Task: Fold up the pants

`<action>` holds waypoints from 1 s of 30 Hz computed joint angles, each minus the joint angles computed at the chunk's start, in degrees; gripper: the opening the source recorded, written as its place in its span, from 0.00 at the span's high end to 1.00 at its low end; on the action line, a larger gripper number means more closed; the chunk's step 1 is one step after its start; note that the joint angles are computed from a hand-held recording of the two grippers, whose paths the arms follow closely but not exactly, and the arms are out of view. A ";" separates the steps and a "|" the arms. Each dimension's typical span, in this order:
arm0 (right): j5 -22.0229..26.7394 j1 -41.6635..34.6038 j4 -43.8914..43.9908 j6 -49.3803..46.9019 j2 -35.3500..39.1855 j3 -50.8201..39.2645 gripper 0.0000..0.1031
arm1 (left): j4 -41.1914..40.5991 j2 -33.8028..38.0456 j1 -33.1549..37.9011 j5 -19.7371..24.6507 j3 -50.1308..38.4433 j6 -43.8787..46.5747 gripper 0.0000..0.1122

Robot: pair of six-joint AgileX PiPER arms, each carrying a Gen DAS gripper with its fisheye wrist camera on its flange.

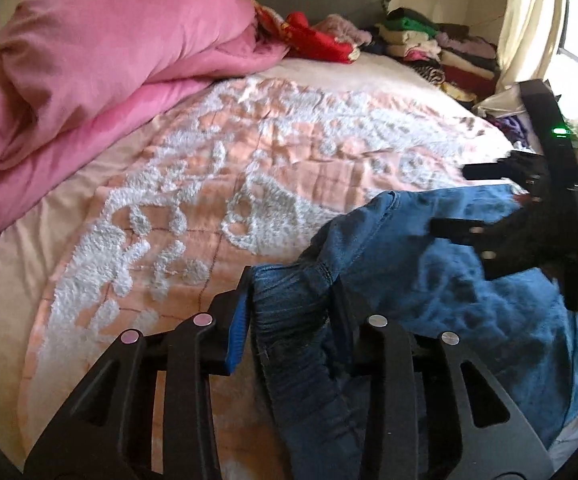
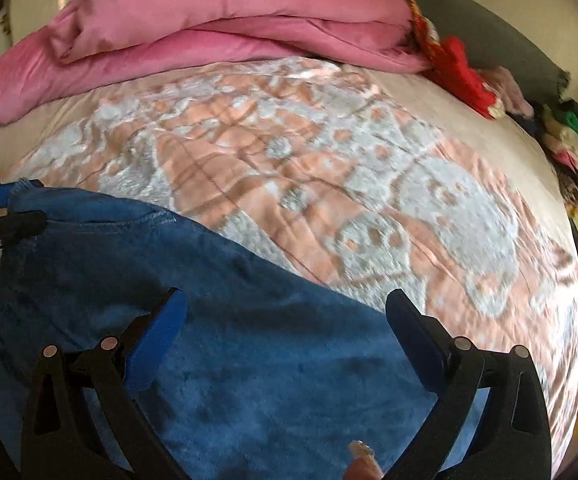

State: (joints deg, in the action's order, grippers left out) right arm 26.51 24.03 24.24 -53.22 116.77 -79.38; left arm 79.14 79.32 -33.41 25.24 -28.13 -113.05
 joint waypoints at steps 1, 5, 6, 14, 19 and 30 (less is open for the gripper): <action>0.12 0.28 -0.12 -0.74 0.21 -0.28 0.04 | -0.05 -0.94 -1.37 1.01 0.40 -0.25 0.76; -2.13 2.09 -3.07 -2.27 0.85 0.22 0.08 | -1.40 -3.05 -6.27 5.29 0.89 0.76 0.77; -2.31 2.36 -3.61 -2.16 1.03 0.29 0.26 | -1.85 -3.49 -7.62 6.39 1.02 1.08 0.77; -1.57 1.70 9.85 -17.50 -2.28 6.68 0.87 | -2.74 -2.13 -9.02 8.95 0.96 1.97 0.77; 0.15 -2.82 26.83 -32.42 -9.66 15.05 0.90 | -3.45 -2.73 -10.83 11.06 1.47 2.31 0.76; 13.43 -15.15 39.68 -44.13 -30.49 33.55 0.91 | -9.05 -4.95 -28.07 26.82 -0.72 3.90 0.76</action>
State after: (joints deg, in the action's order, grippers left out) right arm 39.94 8.87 63.92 -97.35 86.28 -45.83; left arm 70.08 74.37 -61.48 52.07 -28.85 -109.15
